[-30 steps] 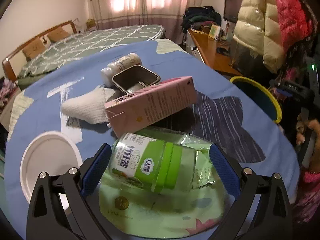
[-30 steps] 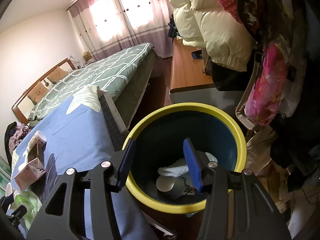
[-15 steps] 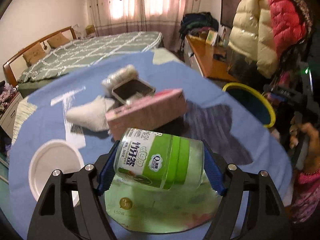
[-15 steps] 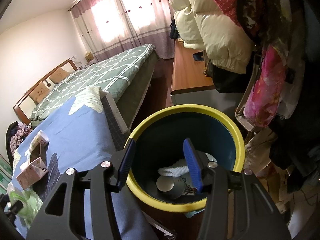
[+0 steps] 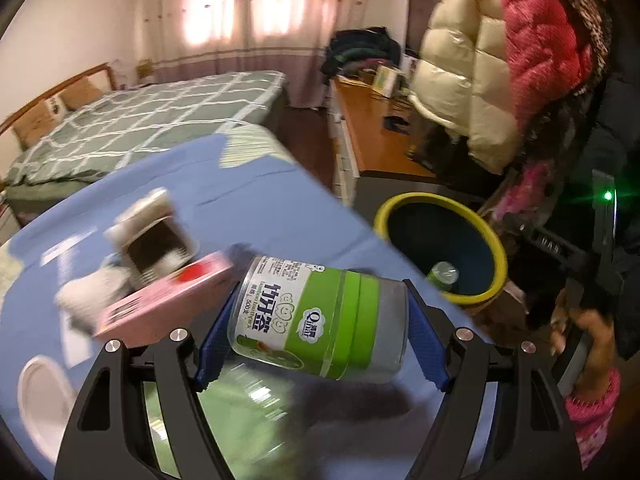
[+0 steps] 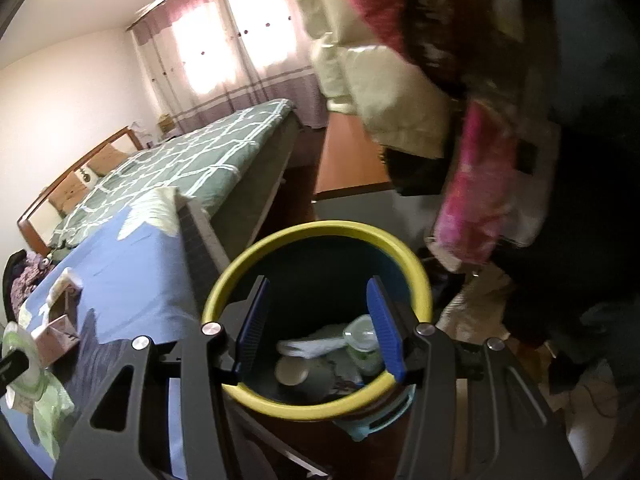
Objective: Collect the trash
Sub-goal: 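Carry the green-labelled jar with the left tool into the bin and release, then close the right tool on the green plastic bag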
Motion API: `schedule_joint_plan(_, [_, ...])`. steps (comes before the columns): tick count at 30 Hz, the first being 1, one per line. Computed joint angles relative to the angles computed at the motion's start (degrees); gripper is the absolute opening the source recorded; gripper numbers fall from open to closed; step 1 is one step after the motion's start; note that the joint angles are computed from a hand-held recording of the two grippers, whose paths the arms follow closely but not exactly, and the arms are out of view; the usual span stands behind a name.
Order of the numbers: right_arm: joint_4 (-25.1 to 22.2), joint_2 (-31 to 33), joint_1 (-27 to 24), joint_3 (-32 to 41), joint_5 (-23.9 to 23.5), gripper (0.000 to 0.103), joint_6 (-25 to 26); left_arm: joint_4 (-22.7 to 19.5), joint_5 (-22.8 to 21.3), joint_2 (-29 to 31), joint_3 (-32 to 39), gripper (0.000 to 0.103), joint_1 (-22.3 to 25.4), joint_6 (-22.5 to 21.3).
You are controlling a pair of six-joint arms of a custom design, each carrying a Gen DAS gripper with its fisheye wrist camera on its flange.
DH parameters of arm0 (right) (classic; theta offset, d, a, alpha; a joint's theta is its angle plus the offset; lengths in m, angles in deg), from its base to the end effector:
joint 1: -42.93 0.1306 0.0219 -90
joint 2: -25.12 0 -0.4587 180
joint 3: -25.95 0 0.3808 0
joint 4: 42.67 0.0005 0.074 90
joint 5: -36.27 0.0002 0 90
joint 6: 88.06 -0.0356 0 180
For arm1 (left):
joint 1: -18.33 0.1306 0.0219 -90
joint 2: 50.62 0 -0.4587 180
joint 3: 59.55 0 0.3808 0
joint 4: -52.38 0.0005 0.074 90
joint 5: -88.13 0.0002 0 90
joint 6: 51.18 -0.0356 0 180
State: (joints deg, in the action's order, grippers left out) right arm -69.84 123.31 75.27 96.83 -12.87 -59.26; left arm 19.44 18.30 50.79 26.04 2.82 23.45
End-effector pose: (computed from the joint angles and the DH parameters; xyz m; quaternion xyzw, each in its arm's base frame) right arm 0.4217 0.2389 0.3276 0.3255 0.8378 -0.0194 0.4380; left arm 0.5262 -0.1593 0.3955 0.3048 0.8718 -0.1643 0.3465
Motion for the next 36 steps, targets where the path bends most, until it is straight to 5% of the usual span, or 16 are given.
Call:
schedule_joint_plan(11, [1.52,-3.82,-1.96,-5.84,0.29,0.048,-1.33,-4.26,-5.04,8.76,9.89,0.076,-13.80,1.75])
schedule_joint_plan(20, [2.93,-5.34,-3.67,-9.32,-0.95,0.051,-2.50,-6.49,-8.74,14.90,15.38,0.076,-18.87,3.19])
schedule_joint_plan(27, [2.27,-4.98,-3.34,-8.87,-0.74,0.055,-2.62,-3.99,-8.90,13.30,14.00,0.090,-17.90,6.51])
schedule_joint_plan(36, [2.49,-1.18,-0.36,-3.93,-1.87,0.055,1.64,5.09,-7.58,-0.15,2.08,0.097,-9.78,11.93])
